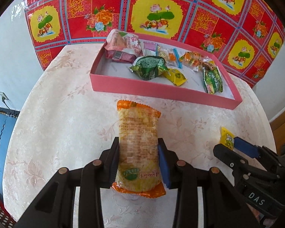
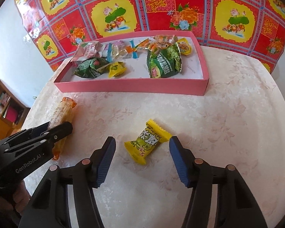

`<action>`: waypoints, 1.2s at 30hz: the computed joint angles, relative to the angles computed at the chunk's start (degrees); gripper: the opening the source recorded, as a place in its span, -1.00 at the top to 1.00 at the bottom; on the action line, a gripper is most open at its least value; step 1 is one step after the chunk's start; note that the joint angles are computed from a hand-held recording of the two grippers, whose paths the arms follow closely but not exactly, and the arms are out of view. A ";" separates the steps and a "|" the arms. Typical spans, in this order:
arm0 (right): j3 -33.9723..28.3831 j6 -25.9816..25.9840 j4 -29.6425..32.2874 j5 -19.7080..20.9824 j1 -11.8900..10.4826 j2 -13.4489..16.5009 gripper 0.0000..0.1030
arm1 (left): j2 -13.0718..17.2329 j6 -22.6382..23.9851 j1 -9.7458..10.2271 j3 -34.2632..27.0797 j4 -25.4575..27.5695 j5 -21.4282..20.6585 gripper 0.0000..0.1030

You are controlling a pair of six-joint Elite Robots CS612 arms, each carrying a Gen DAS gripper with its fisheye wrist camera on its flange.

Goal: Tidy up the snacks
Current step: 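Hold the bread packet in the left tool while the right tool grasps the yellow candy, then lift and carry the bread packet and yellow candy over the pink box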

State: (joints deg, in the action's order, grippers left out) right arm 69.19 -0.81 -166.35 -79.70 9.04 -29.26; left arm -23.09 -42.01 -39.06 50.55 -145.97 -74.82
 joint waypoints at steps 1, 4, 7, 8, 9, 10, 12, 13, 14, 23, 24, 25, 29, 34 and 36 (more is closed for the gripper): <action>0.10 -0.21 -0.34 -0.46 0.05 0.00 -0.10 | -0.01 0.08 0.00 0.06 -0.11 -0.01 0.25; 0.26 -0.38 -1.04 -1.55 0.14 0.02 0.03 | -0.02 0.10 -0.03 0.08 -0.15 0.06 0.25; 0.41 0.11 -1.43 -2.43 0.05 -0.03 0.23 | -0.03 -0.02 -0.02 0.08 -0.15 -0.07 0.25; 0.50 0.27 -1.55 -2.38 -0.04 -0.06 0.30 | -0.05 -0.16 -0.02 0.11 -0.16 -0.13 0.25; 0.58 0.42 -1.65 -2.17 -0.15 -0.09 0.34 | -0.07 -0.26 0.00 0.12 -0.19 -0.22 0.25; 0.65 0.57 -1.75 -1.81 -0.24 -0.10 0.34 | -0.11 -0.32 0.00 0.17 -0.23 -0.24 0.25; 0.68 0.54 -1.82 -1.50 -0.30 -0.10 0.35 | -0.19 -0.24 -0.04 0.23 -0.19 0.07 0.25; 0.72 0.44 -1.91 -1.48 -0.29 -0.10 0.35 | -0.26 -0.18 -0.08 0.28 -0.20 0.29 0.25; 0.80 0.38 -2.01 -1.26 -0.33 -0.12 0.36 | -0.35 -0.10 -0.13 0.39 -0.36 0.48 0.25; 1.93 0.83 -4.54 1.18 -0.97 -0.81 0.42 | -0.90 0.46 -0.38 0.67 -1.54 1.38 0.25; 2.05 0.76 -4.97 1.32 -1.00 -0.90 0.42 | -0.94 0.65 -0.40 0.65 -1.78 1.44 0.25; 2.15 0.63 -5.44 1.52 -1.05 -0.98 0.42 | -1.02 0.77 -0.43 0.76 -2.00 1.50 0.25; 2.11 0.03 -6.06 2.27 -1.17 -1.15 0.42 | -0.84 1.34 -0.34 -0.05 -2.25 1.38 0.25; 1.37 -0.24 -6.78 3.17 -1.22 -1.16 0.42 | -0.21 2.67 -0.28 -1.88 -2.38 1.94 0.25; 0.87 -0.18 -7.08 3.55 -1.26 -1.10 0.42 | 0.16 3.28 -0.22 -2.81 -2.41 1.91 0.25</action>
State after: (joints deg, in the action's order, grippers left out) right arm 70.06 -0.98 -173.43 -76.15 7.78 -30.36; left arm -22.93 -38.73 -39.28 47.74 -148.39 -72.90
